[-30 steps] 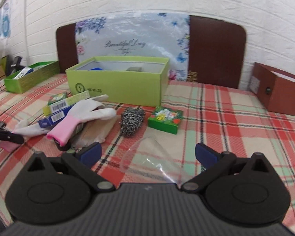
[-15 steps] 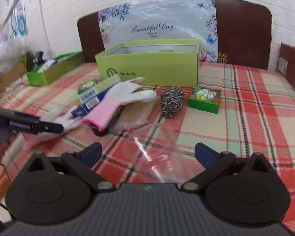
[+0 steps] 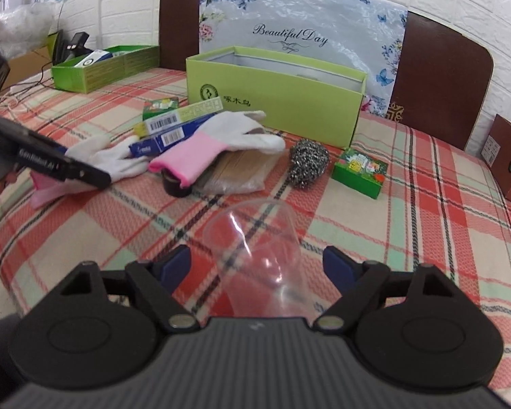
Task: Organize objects
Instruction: 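Grasp the pink-white glove with the left gripper while the right grasps the clear cup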
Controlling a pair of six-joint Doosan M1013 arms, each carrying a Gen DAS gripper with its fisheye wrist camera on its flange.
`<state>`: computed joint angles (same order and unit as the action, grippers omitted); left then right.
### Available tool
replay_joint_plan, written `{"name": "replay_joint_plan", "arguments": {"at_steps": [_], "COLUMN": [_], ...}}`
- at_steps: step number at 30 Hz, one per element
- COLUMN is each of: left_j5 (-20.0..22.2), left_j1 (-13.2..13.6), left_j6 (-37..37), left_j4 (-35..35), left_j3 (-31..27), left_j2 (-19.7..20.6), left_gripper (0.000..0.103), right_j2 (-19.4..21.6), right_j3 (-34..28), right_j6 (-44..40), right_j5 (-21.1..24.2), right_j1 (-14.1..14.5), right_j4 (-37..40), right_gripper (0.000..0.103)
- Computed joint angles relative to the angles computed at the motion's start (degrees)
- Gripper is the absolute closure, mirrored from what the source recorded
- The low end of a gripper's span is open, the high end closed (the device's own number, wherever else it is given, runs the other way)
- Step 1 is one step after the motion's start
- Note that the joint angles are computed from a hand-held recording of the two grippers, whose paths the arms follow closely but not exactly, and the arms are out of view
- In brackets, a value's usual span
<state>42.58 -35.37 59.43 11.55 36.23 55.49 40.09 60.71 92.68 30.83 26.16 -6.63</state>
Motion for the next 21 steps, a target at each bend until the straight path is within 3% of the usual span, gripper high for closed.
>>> {"name": "replay_joint_plan", "arguments": {"at_steps": [1, 2, 5, 7, 9, 10, 11, 17, 21], "left_j5": [0.4, 0.7, -1.0, -1.4, -1.1, -0.6, -0.2, -3.5, -8.0], "left_j1": [-0.1, -0.2, 0.2, 0.0, -0.3, -0.4, -0.3, 0.0, 0.1], "left_j6": [-0.4, -1.0, -1.4, -3.1, -4.2, -4.3, -3.8, -2.8, -2.1], "left_j4": [0.7, 1.3, -0.8, 0.7, 2.1, 2.4, 1.5, -3.3, -4.5], "left_j3": [-0.2, -0.1, 1.3, 1.7, 1.5, 1.2, 0.9, 5.8, 10.7], "left_j2": [0.0, 0.0, -0.7, -0.8, -0.7, -0.6, -0.5, -3.8, -7.3], "left_gripper": [0.062, 0.068, 0.069, 0.066, 0.068, 0.077, 0.093, 0.095, 0.095], "right_j2": [0.0, 0.1, 0.8, 1.5, 1.9, 1.9, 1.7, 1.0, 0.7], "right_j3": [0.1, 0.0, -0.9, -2.0, -2.8, -2.7, -2.4, -1.6, -1.9], "right_j6": [1.2, 2.6, 1.4, 0.7, 0.5, 1.0, 0.6, -5.6, -11.4], "right_j5": [0.1, 0.4, 1.5, 3.0, 4.3, 4.1, 3.7, 0.9, -0.7], "right_j1": [0.0, 0.0, -0.1, 0.1, 0.3, 0.3, 0.3, 0.4, 0.3], "right_j4": [-0.7, -1.1, 0.9, 0.8, 1.4, 2.2, 3.7, 15.2, 22.7], "right_gripper": [0.018, 0.018, 0.025, 0.043, 0.05, 0.051, 0.052, 0.055, 0.055]}}
